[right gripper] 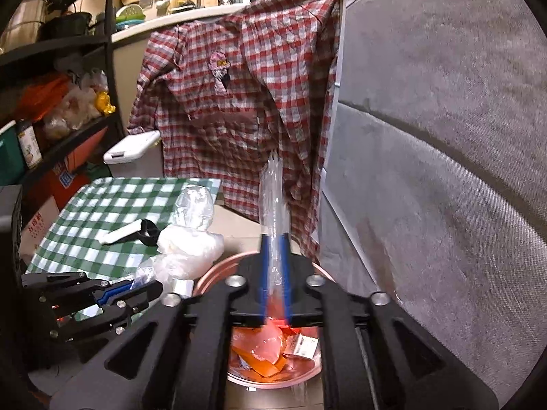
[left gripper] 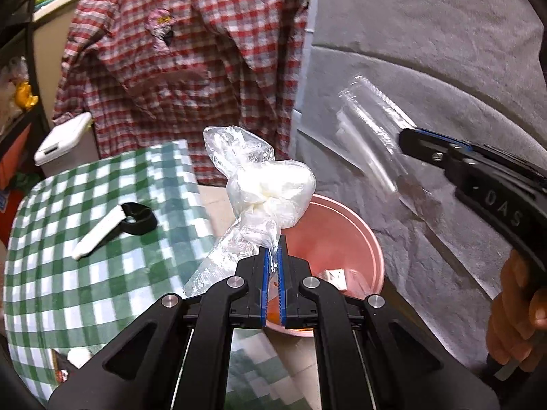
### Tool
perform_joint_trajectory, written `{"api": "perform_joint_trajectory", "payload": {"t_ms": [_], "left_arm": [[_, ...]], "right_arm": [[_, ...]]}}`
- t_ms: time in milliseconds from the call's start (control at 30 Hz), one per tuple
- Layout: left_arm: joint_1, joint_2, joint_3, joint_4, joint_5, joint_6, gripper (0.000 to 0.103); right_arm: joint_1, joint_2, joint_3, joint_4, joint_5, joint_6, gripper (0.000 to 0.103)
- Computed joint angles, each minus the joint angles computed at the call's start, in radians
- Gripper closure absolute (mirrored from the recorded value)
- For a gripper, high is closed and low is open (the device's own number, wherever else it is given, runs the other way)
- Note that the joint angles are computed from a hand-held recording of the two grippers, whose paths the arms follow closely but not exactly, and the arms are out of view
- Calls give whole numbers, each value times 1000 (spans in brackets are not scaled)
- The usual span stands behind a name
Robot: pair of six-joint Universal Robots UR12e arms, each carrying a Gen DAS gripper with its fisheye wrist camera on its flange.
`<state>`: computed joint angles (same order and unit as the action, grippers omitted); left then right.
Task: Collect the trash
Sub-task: 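Carry both items over the pink bucket and open both tools to drop them, then move both tools back over the table toward the tissue and snack packet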
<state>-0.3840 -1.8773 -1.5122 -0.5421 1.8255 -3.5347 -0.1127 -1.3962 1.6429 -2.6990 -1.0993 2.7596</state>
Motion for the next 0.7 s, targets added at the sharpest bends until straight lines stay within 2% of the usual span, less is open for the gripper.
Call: {"api": "perform_joint_trajectory", "payload": {"t_ms": [33,67,100,133,400,700], "left_arm": [[0,-2,2,-2,-10,4,95],[0,-4,4,-2,-11,9,84],[-2,-5,5,3,-3,11,74],[-3,-4,3,11,5,12,72],[10,20,-22,53,25,-25,72],[32,80,-79,120,89,-93,72]], "right_arm": [[1,1,1,-8,-13,5,73],[1,2,2,-15,-20,9,66],[1,3,3,-23,-28,16,66],[0,4,2,-25,-31,23,66],[2,5,5,-58,-32,75,65],[19,-17,39,-142,40,92,65]]}}
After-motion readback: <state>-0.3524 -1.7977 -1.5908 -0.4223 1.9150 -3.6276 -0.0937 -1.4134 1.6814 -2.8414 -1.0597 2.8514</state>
